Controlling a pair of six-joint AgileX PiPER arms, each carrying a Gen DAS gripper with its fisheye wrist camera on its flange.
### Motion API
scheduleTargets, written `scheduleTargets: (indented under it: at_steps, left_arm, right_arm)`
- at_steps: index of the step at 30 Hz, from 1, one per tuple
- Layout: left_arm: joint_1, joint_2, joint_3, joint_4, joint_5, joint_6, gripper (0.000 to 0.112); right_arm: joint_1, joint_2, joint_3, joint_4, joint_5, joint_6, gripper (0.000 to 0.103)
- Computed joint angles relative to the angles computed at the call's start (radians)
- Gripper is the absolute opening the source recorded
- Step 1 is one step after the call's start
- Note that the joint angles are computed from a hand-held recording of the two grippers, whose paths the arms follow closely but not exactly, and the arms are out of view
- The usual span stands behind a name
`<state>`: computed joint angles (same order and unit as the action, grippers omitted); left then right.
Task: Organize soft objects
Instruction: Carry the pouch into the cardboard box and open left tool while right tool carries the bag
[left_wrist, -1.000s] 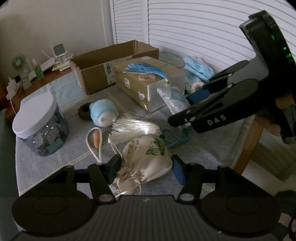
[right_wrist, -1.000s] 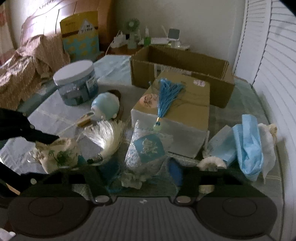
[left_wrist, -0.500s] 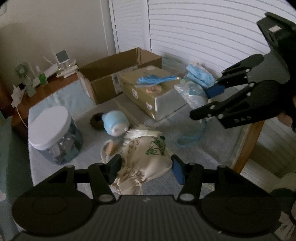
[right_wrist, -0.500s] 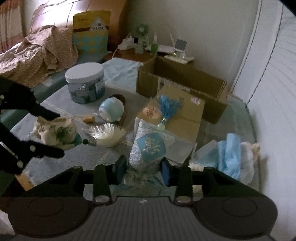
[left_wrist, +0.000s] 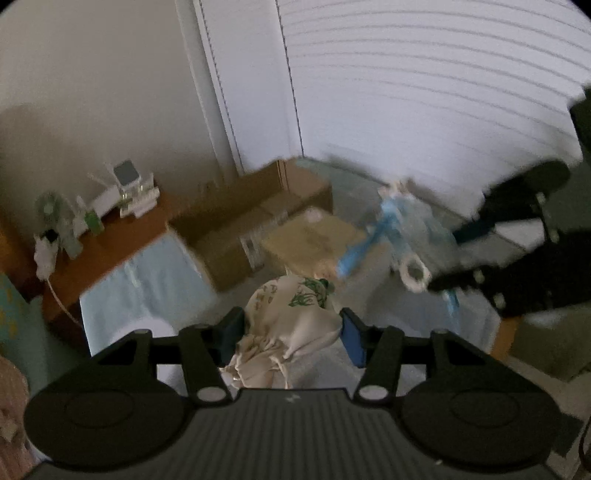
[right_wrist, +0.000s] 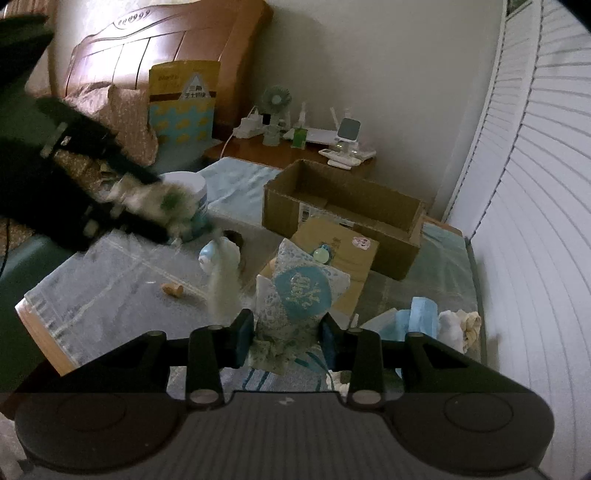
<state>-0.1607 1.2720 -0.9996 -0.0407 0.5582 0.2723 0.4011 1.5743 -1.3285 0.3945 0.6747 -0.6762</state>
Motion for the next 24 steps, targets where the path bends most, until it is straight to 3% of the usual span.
scheduleTargets:
  at_steps: [7, 24]
  left_arm:
    - [0.076, 0.203, -0.298, -0.126, 0.062, 0.153, 0.055]
    - [0.032, 0.841, -1.121, -0.056, 0.213, 0.197, 0.055]
  right_arm:
    - [-0.04, 0.004, 0.009, 0.046, -0.014, -0.024, 0.043]
    - [-0.1, 0.077, -0.066, 0.037, -0.013, 0.048, 0.043]
